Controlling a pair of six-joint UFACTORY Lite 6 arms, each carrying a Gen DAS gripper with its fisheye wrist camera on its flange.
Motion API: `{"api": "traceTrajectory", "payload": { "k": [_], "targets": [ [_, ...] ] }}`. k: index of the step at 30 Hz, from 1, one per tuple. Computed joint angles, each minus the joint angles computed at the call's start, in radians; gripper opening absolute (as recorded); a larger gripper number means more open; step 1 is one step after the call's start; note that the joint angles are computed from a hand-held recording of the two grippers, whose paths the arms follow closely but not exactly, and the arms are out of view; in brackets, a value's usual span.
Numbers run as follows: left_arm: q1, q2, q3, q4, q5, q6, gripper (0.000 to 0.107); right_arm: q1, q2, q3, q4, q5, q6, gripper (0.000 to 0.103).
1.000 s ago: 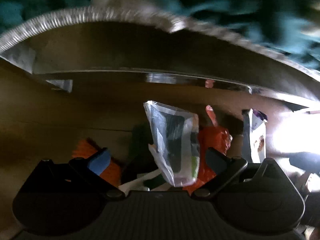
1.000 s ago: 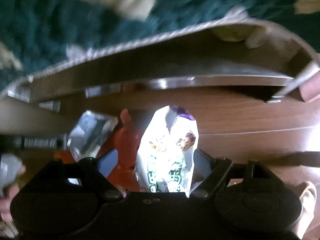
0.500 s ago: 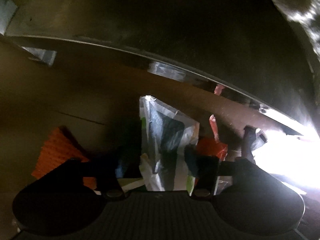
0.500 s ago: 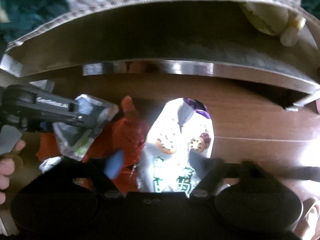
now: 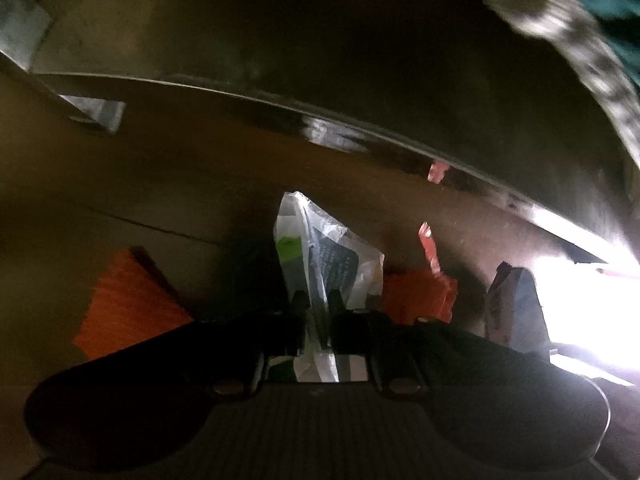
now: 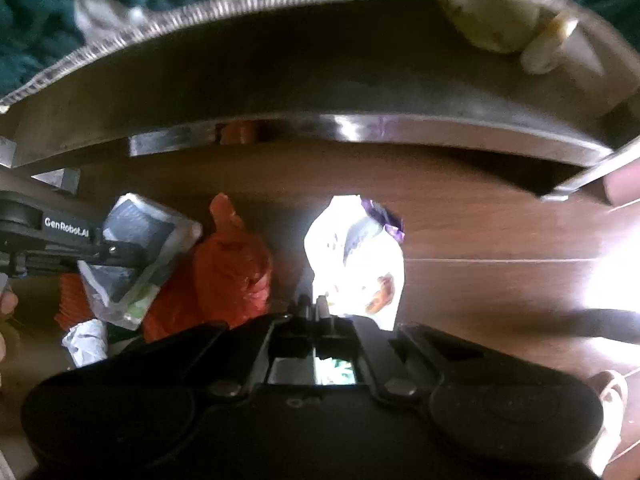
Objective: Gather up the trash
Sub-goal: 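Carry the white plastic bag with the left gripper to the green bin and release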
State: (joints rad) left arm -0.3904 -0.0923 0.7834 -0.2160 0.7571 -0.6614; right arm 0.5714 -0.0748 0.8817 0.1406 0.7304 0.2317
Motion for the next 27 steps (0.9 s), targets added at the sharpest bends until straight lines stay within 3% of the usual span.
{"api": "traceTrajectory", "payload": {
  "k": [15,21,27],
  "targets": [
    [-0.172,-0.180,0.328,0.192,0.493,-0.295,0.010,-0.108,-0.283,0.275,-0.056,0.429,0.036,0.000],
    [-0.431,-0.101,0.680,0.286,0.702,-0.451,0.010,-0.135,-0.374,0.545,-0.019,0.697,0.009,0.000],
    [-0.778,0.117,1.266,0.514,0.974,-0.571,0.010,-0.314,-0.270,1.093,0.095,1.008,-0.131,0.000]
  ]
}}
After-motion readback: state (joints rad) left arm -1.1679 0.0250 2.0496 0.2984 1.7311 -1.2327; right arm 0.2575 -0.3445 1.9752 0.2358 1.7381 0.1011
